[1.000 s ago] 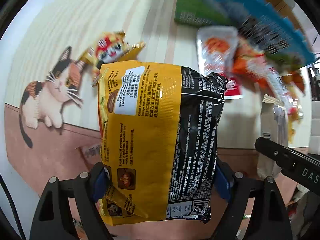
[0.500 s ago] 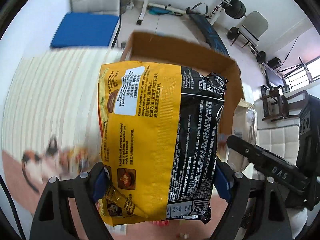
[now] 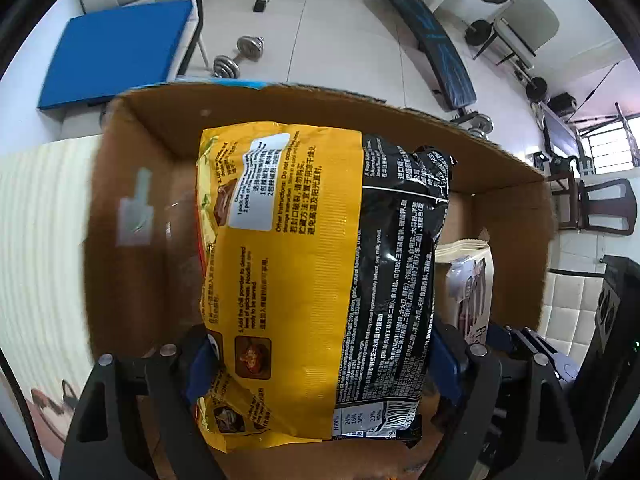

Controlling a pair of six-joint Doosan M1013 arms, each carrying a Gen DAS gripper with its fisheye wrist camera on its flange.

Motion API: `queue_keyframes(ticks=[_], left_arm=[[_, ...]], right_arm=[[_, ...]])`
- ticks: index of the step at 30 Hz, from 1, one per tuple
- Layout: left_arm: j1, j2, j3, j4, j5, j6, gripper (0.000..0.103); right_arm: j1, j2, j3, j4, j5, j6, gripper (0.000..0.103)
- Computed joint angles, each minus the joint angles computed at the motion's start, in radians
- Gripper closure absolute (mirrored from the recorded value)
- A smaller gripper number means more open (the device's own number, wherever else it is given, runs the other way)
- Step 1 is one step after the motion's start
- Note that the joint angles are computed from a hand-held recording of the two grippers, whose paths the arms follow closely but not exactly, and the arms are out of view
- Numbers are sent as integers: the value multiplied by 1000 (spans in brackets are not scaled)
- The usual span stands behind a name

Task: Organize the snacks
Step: 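Carry both packets into the cardboard box and open both tools, then grasp the white bread packet with the left tool while the right grasps the gumball bag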

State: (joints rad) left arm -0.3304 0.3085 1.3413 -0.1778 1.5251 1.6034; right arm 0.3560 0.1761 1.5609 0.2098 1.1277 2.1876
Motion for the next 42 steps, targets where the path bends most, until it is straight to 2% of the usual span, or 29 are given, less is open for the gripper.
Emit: queue_keyframes(ticks=[8, 10, 11, 12, 17, 20, 25, 30, 33, 38, 42], left_arm=[[-37, 26, -21, 31, 48, -21, 17], [-35, 25, -23, 32, 43, -24, 17], [-38, 24, -24, 42, 29, -29, 17], [-40, 19, -21, 53, 16, -33, 15], [-42, -7, -9, 68, -27, -41, 4], [-37, -30, -11, 63, -32, -39, 3], [-49, -72, -13, 68, -73, -16, 3], [-87, -152, 24, 134, -252, 8, 3], [-103, -197, 46, 146, -306, 33, 3], [-105, -279, 116, 159, -298, 24, 3], [-66, -363, 222, 143, -230, 4, 3]], right_arm=[[-5, 14, -8, -21, 5, 6, 37], [-3, 19, -16, -28, 15, -1, 29], [-5, 20, -15, -29, 18, -7, 18], [-9, 17, -10, -26, 16, -13, 13], [-15, 10, -6, -3, 33, -24, 11], [-6, 0, -11, -20, 53, -16, 7], [24, -27, -19, -56, 49, 15, 6], [72, -91, -9, -132, 11, 47, 6], [98, -125, -4, -164, -1, 88, 6], [161, -193, 30, -174, 12, 143, 6], [225, -248, 97, -109, 27, 187, 6]])
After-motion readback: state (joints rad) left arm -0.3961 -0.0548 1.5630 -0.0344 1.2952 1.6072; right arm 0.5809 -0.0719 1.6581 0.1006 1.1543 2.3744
